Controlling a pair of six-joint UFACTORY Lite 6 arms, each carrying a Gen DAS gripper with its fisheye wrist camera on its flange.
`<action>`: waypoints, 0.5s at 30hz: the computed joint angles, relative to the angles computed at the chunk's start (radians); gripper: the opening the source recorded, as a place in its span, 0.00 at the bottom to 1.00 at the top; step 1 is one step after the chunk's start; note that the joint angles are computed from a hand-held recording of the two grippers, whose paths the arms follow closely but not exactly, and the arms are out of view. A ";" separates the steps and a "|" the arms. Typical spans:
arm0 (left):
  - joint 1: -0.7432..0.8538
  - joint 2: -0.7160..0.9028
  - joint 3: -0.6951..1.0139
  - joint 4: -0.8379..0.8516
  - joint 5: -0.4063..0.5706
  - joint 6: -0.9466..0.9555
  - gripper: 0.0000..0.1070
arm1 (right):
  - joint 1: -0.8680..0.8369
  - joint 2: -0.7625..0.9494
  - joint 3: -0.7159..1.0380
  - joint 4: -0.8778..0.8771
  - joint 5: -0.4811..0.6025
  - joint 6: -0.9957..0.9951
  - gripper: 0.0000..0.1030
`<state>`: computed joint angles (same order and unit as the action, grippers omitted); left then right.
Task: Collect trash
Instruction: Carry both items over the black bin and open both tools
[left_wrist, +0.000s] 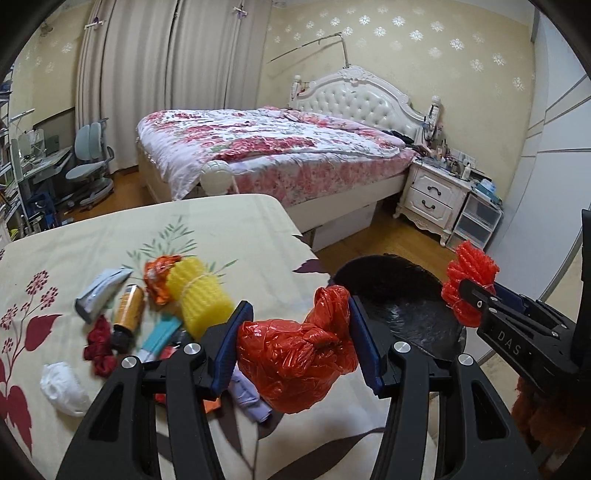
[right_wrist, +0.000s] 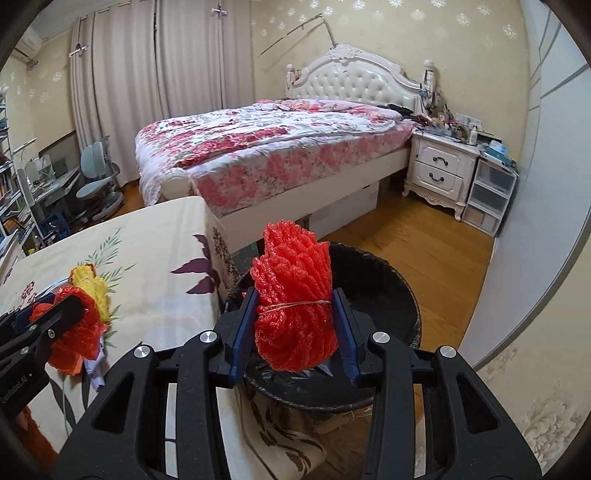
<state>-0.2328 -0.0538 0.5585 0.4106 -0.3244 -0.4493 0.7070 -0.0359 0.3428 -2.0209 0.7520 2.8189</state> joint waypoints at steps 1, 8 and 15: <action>-0.032 0.061 0.050 -0.033 0.004 0.017 0.51 | -0.035 0.011 -0.004 -0.047 -0.007 0.036 0.38; -0.185 0.326 0.275 -0.381 0.023 0.315 0.51 | -0.222 0.097 -0.005 -0.309 -0.020 0.213 0.38; -0.239 0.501 0.475 -0.519 0.097 0.456 0.55 | -0.322 0.174 0.052 -0.407 -0.044 0.247 0.39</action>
